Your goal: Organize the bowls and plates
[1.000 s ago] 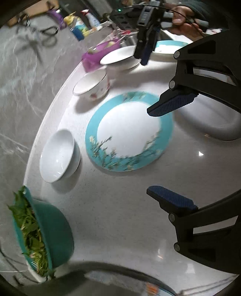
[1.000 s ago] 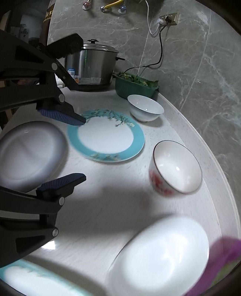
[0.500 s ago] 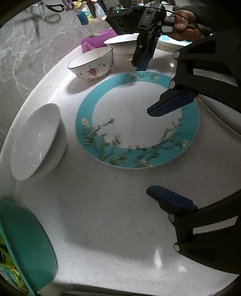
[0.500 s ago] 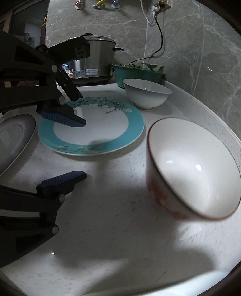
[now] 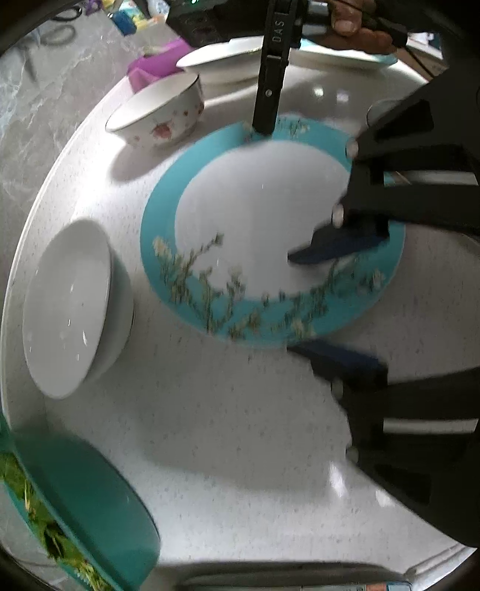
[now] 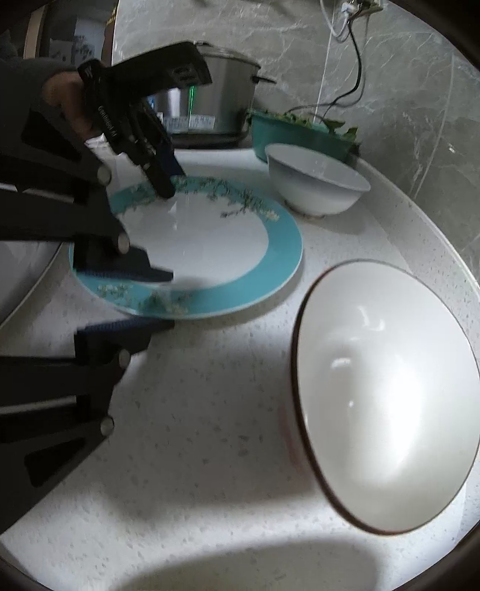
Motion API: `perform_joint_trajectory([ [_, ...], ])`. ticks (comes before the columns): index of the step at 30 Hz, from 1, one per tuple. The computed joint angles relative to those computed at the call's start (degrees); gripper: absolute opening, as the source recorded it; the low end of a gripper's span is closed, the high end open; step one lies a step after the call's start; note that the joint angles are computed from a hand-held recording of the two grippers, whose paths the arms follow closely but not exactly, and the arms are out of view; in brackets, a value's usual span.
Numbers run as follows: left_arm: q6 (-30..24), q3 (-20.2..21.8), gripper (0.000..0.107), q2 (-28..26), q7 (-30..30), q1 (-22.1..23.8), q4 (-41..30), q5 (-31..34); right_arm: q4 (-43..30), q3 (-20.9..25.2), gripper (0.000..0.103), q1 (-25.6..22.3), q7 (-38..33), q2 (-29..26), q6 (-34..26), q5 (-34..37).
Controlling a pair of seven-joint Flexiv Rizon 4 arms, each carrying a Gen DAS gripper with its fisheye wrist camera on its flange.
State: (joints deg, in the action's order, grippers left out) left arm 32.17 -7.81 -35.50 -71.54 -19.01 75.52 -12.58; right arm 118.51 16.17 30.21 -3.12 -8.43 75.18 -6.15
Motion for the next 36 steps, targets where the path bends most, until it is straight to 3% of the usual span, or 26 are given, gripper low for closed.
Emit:
perform_joint_trajectory([
  [6,0.48,0.39,0.021,-0.03,-0.63,-0.10,-0.11,0.39,-1.73,-0.01,0.013,0.31,-0.75,0.48,-5.96,-1.42],
  [20,-1.08,0.08,0.021,1.75,-2.51,0.31,1.16,-0.35,-3.61,-0.04,0.014,0.32,-0.62,1.49,-10.83,-2.25],
  [36,0.74,-0.61,0.021,11.48,0.70,1.50,10.27,-3.61,-3.92,1.30,0.014,1.35,3.80,6.13,-16.28,-6.04],
])
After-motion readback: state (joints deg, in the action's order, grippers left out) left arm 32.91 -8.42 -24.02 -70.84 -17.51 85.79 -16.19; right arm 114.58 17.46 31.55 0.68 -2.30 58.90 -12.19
